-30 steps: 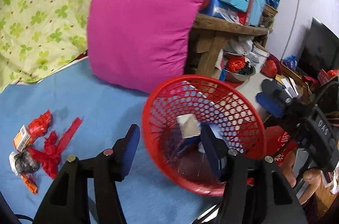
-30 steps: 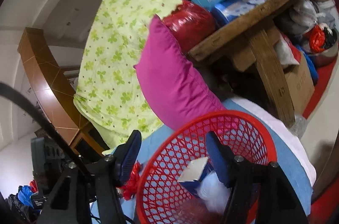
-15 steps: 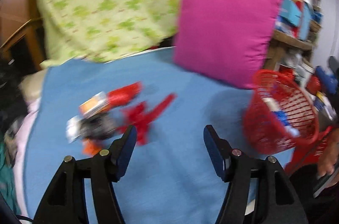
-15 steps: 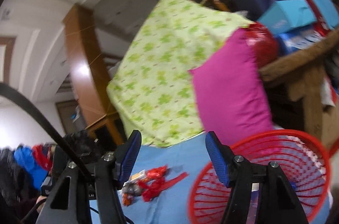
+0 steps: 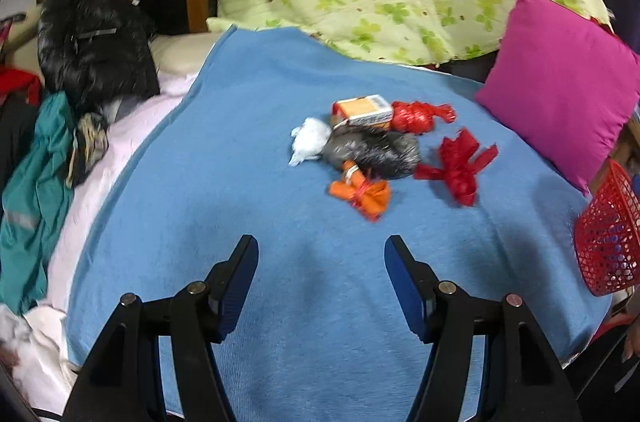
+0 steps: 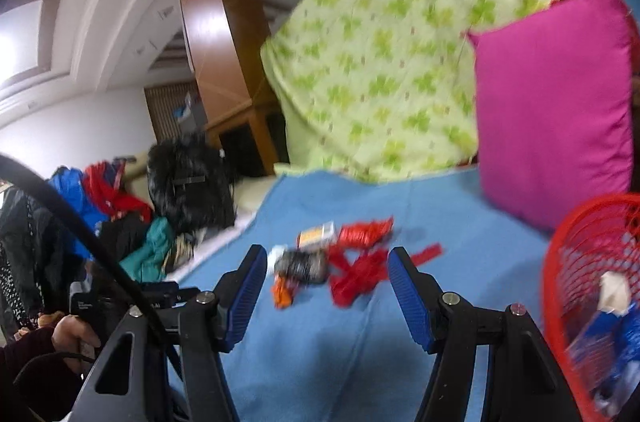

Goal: Collect trash
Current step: 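Return both tools to the pile and grasp the red ribbon with the right tool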

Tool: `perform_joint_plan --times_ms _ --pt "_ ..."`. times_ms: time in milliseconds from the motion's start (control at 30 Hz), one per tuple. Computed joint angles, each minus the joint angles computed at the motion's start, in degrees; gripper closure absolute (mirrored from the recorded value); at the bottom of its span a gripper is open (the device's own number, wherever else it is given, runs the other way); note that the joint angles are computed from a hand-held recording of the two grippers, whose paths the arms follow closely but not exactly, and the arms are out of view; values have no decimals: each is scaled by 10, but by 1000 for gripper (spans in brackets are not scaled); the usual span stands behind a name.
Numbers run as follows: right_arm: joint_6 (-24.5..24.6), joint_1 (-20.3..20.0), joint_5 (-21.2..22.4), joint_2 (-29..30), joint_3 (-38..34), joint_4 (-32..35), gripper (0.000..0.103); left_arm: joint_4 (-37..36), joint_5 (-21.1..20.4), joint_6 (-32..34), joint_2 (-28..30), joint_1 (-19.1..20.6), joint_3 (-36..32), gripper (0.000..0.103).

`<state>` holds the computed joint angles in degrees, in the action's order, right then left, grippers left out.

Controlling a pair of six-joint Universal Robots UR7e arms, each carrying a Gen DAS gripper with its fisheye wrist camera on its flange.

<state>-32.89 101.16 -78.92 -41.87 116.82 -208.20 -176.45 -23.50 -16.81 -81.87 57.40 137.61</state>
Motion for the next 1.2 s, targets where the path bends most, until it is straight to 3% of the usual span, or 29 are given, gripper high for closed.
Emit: perform_joint_plan --times_ms 300,500,600,733,1000,1200 --pt "88 17 -102 57 -101 153 36 -72 -59 36 36 63 -19 37" --pt "125 20 -123 95 -178 227 39 -112 -111 60 57 104 -45 37" --pt "141 22 -130 120 -229 270 47 -122 -138 62 62 120 -61 37" --pt "169 25 -141 165 -308 337 54 -128 -141 68 78 131 -84 37" --pt "220 32 -184 247 -445 432 54 -140 -163 90 95 152 -117 37" --pt "226 32 -212 270 -478 463 69 -148 -182 120 116 165 -150 37"
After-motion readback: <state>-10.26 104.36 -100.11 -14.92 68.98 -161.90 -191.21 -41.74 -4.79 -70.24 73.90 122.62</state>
